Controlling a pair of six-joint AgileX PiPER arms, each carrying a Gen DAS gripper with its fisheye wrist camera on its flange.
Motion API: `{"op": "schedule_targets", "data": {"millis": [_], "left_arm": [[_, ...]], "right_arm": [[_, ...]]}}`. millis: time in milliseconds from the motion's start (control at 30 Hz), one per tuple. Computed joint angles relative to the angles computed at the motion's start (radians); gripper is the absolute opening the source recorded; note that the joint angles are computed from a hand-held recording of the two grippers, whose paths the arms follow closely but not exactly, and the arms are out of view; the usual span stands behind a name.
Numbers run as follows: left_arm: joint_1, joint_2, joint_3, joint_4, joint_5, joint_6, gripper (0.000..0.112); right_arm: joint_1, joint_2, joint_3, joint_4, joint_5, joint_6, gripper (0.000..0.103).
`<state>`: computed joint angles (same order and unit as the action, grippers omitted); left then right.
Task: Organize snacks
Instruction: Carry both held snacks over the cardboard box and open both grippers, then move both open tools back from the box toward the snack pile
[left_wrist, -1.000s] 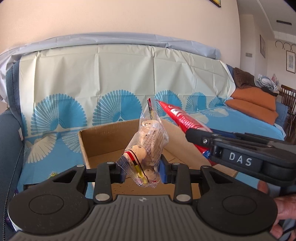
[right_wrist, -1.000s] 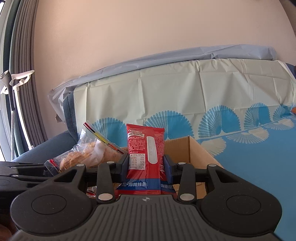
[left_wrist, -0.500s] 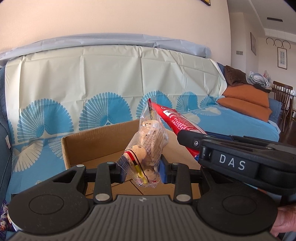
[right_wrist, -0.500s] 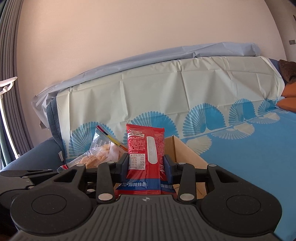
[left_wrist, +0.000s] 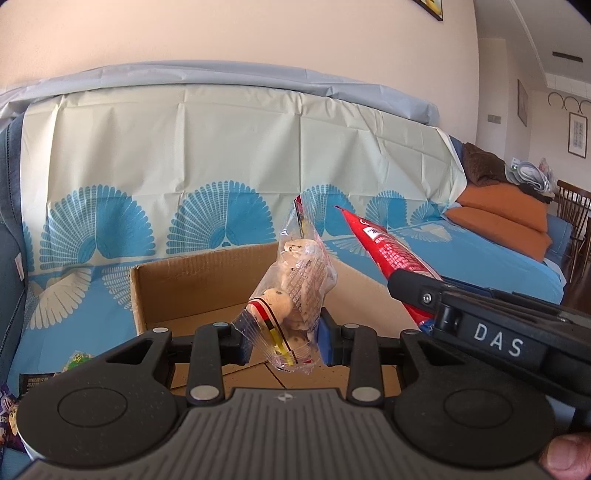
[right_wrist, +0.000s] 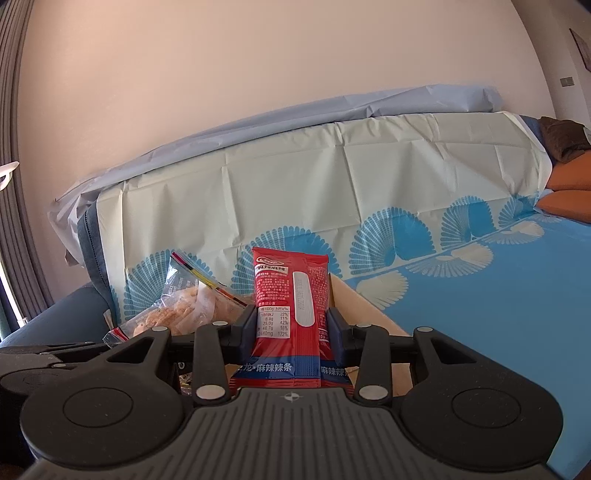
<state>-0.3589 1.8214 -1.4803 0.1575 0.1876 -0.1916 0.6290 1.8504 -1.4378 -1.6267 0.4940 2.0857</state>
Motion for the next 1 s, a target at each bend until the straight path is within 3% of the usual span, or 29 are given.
{"op": "schedule_targets", "data": {"millis": [433, 633, 800, 933, 1000], "left_arm": [[0.009, -0.007, 0.002, -0.004, 0.001, -0.013, 0.038], [0.024, -0.003, -0.017, -0.097, 0.04, 0.051, 0.043], [0.057, -0.017, -0.005, -0.187, 0.037, 0.1, 0.053], [0.065, -0.049, 0.051, -0.109, -0.016, 0.029, 0.053], [0.077, -0.075, 0.102, -0.193, -0.075, 0.118, 0.052]], "right_arm": [[0.009, 0.004, -0.005, 0.007, 0.011, -0.04, 0.042], [0.011, 0.007, -0.016, 0.032, -0.002, -0.092, 0.044], [0.012, 0.01, -0.033, 0.077, 0.0, -0.136, 0.061], [0.031, 0.011, -0.046, 0.089, 0.008, -0.179, 0.062], [0.041, 0.006, -0.048, 0.092, 0.011, -0.187, 0.062]]}}
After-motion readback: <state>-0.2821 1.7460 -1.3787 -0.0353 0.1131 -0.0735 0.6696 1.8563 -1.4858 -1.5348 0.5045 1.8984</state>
